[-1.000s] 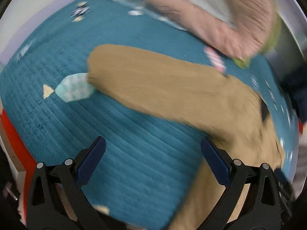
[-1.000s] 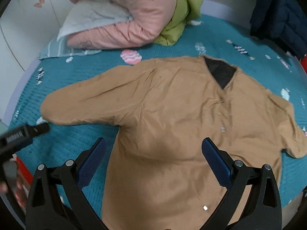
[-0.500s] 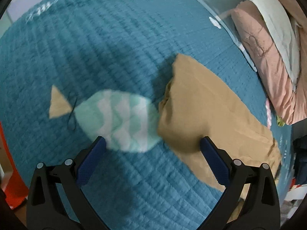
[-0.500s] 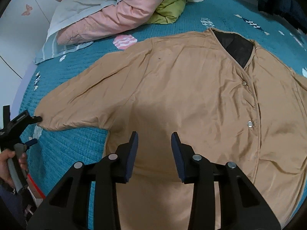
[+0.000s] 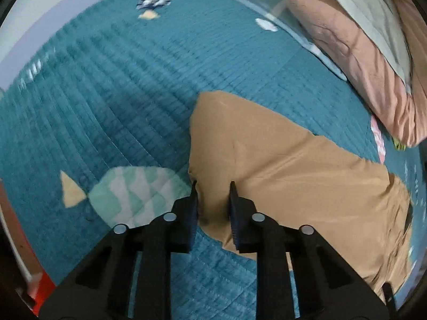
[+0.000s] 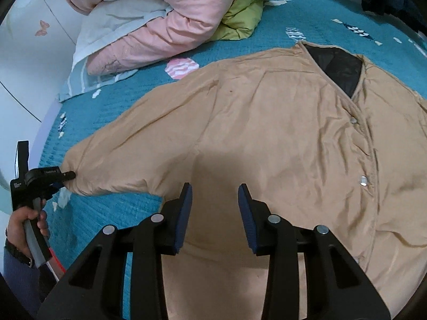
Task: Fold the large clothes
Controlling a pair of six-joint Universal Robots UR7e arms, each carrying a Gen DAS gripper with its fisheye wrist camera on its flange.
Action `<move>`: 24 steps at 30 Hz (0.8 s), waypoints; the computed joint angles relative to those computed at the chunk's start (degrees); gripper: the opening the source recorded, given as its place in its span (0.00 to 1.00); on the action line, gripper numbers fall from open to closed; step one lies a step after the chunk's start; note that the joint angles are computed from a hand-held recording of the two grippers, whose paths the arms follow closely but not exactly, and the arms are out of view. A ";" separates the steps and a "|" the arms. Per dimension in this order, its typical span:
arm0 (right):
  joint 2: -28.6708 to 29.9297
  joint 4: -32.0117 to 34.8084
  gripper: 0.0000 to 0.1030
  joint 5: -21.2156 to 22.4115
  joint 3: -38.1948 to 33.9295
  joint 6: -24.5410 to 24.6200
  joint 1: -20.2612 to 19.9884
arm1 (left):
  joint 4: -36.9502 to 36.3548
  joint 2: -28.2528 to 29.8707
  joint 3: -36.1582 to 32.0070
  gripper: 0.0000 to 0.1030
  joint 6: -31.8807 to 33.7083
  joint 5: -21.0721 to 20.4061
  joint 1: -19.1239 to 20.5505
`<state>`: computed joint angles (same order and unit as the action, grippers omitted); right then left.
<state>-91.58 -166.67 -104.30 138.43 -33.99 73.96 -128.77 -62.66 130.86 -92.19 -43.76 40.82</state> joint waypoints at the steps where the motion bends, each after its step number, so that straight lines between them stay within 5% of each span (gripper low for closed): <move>1: 0.03 0.40 0.25 1.26 -0.15 -0.21 -0.25 | 0.54 -0.42 -0.11 0.16 -0.13 0.98 -1.09; 8: 4.64 8.18 0.02 8.82 -4.46 3.83 -2.76 | -1.14 -4.26 -0.54 0.16 1.58 7.86 -10.46; 13: 10.12 10.18 0.00 8.69 -6.74 7.45 -5.54 | -13.74 1.03 -5.90 0.16 15.17 10.77 -15.18; 19: 6.58 18.76 0.01 18.71 -7.99 8.36 -10.97 | -31.51 17.37 -21.75 0.16 38.15 5.51 -16.18; 24: -5.78 23.65 0.01 25.15 -5.76 2.37 -17.37 | -31.42 30.06 -36.08 0.16 45.50 -1.35 -15.42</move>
